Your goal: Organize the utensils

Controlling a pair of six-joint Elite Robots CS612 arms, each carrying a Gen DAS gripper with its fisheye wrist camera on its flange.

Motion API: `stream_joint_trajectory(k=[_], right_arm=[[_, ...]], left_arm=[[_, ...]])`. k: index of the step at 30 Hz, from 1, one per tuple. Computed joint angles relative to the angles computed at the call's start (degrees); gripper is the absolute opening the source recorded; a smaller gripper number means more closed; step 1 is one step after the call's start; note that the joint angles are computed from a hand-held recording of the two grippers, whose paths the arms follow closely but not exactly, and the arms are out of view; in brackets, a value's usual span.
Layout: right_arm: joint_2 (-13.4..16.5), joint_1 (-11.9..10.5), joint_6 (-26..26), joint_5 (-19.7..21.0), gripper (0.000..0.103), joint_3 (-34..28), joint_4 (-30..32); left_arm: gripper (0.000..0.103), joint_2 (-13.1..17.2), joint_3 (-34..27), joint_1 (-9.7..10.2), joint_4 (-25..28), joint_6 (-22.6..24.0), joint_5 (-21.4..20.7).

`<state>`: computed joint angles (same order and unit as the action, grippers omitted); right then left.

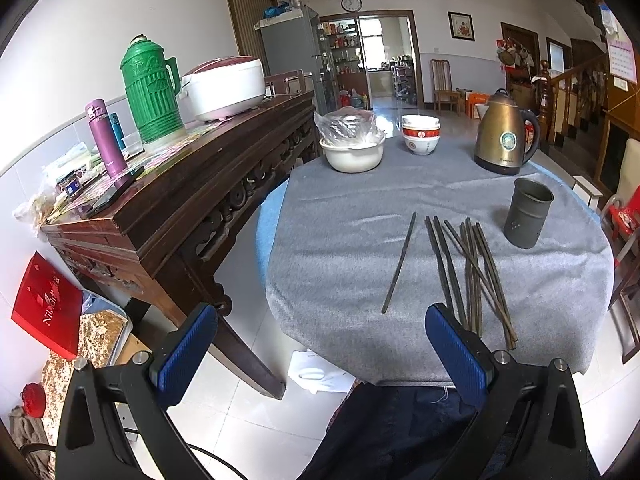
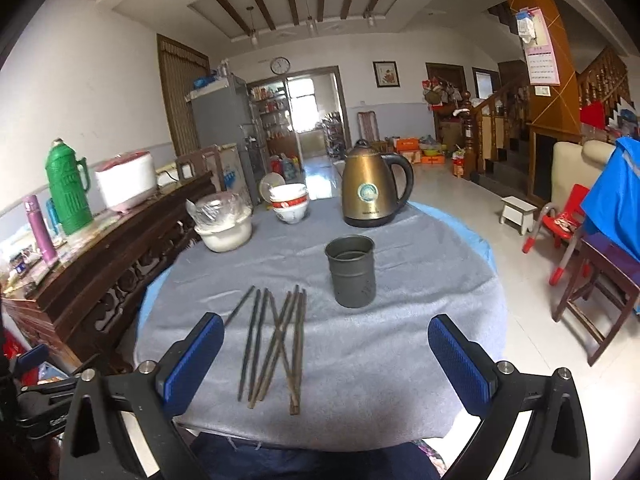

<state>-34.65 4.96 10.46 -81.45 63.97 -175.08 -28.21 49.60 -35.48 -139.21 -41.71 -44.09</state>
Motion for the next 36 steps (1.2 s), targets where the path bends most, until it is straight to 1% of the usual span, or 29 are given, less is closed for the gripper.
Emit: stream_joint_trajectory(k=[4, 6, 15, 20, 24, 26, 32, 35, 36], right_arm=[[0.14, -0.29, 0.39, 2.27, 0.103, -0.25, 3.47], [0.21, -0.29, 0.17, 2.56, 0.103, -0.41, 4.67], [0.52, -0.09, -0.74, 2.96, 0.103, -1.0, 6.02], [1.28, 0.12, -2.19, 3.36, 0.103, -2.63, 7.63], [2.3, 0.12, -1.87, 3.71, 0.103, -4.89, 9.33], [2.96, 0.22, -1.98, 3.19, 0.103, -6.42, 10.18], [5.41, 0.36, -3.48, 2.57, 0.103, -11.3, 14.22], [7.15, 0.0, -2.91, 4.41, 0.103, -14.22, 17.19], [8.01, -0.25, -2.38, 5.8, 0.103, -15.55, 18.56]], left_arm=[[0.103, 0.1, -0.35, 0.06, 1.29, -0.04, -0.64], [0.103, 0.17, -0.48, 0.03, 1.46, 0.1, -0.79], [0.103, 0.59, -1.23, 0.28, 2.55, 0.44, -2.87], [0.103, 1.35, -2.53, 0.47, 2.82, 2.45, -5.21], [0.103, 2.14, -3.92, 0.55, 3.26, 3.93, -5.21], [0.103, 2.64, -4.83, 0.66, 3.68, 4.3, -5.46], [0.103, 4.58, -8.56, 1.47, 6.65, 4.06, -8.13], [0.103, 6.11, -11.4, 2.12, 9.36, 3.44, -10.44], [0.103, 6.52, -12.05, 2.33, 9.9, 3.34, -11.18]])
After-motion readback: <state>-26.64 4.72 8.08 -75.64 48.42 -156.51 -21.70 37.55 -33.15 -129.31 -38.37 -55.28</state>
